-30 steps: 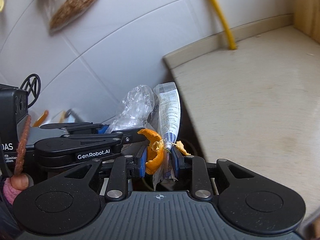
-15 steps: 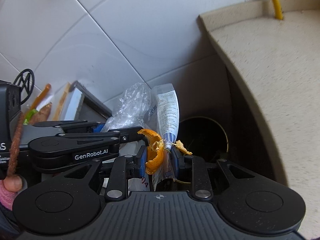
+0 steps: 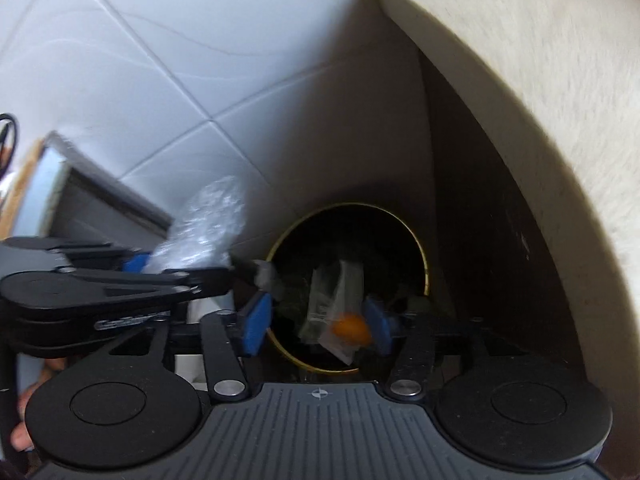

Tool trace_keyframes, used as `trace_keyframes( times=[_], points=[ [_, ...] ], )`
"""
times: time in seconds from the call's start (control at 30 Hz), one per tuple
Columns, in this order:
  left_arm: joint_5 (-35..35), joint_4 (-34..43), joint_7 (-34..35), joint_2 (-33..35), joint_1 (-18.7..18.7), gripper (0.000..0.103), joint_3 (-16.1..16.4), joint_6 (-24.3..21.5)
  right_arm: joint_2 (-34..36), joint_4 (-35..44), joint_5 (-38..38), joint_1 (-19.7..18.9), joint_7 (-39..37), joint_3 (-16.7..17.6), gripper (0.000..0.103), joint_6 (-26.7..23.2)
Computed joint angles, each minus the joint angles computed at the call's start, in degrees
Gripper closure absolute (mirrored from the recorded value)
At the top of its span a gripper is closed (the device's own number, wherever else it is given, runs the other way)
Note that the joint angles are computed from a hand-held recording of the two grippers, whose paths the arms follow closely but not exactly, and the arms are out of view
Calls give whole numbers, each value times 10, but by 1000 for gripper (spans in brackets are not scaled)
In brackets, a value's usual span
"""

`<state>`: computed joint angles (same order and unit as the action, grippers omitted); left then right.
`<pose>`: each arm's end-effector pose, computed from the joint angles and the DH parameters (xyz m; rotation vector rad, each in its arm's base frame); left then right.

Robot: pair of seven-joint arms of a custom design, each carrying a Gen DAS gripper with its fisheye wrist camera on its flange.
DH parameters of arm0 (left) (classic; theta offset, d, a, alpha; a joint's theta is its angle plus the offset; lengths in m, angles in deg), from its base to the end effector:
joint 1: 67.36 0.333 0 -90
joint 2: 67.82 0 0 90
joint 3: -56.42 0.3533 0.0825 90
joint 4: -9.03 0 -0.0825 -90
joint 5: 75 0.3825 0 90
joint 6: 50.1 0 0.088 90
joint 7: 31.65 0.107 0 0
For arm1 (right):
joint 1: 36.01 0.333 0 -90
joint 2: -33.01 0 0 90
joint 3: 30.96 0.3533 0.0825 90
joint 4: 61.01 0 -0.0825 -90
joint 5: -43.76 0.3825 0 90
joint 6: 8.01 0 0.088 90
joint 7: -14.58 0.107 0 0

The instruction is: Collect trash

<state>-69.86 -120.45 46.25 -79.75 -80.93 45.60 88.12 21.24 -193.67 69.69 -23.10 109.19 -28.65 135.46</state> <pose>0.4587 -0.2132 0.5210 -1.7262 2.2775 -0.3873 0.4843 0.1296 0.5044 -1.7422 1.9779 0.0619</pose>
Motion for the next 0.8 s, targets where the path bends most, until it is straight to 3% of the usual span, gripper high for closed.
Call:
trace_keyframes(
  times=[0.1, 0.23, 0.3, 0.5, 0.8],
  points=[
    [30, 11, -19, 10, 8, 47, -7, -11, 14, -4, 5, -2, 4, -1, 37, 9],
    [30, 11, -24, 10, 8, 43, -4, -7, -5, -20, 11, -2, 16, -1, 35, 12],
    [33, 12, -29, 10, 9, 42, -5, -9, -25, -31, 3, -5, 22, 0, 28, 9],
    [19, -5, -15, -6, 2, 42, -1, 24, -83, -61, -8, -8, 46, 5, 24, 26],
    [21, -52, -3, -61, -10, 42, 3, 110, -171, -101, -67, -41, 148, 40, 18, 41]
  ],
)
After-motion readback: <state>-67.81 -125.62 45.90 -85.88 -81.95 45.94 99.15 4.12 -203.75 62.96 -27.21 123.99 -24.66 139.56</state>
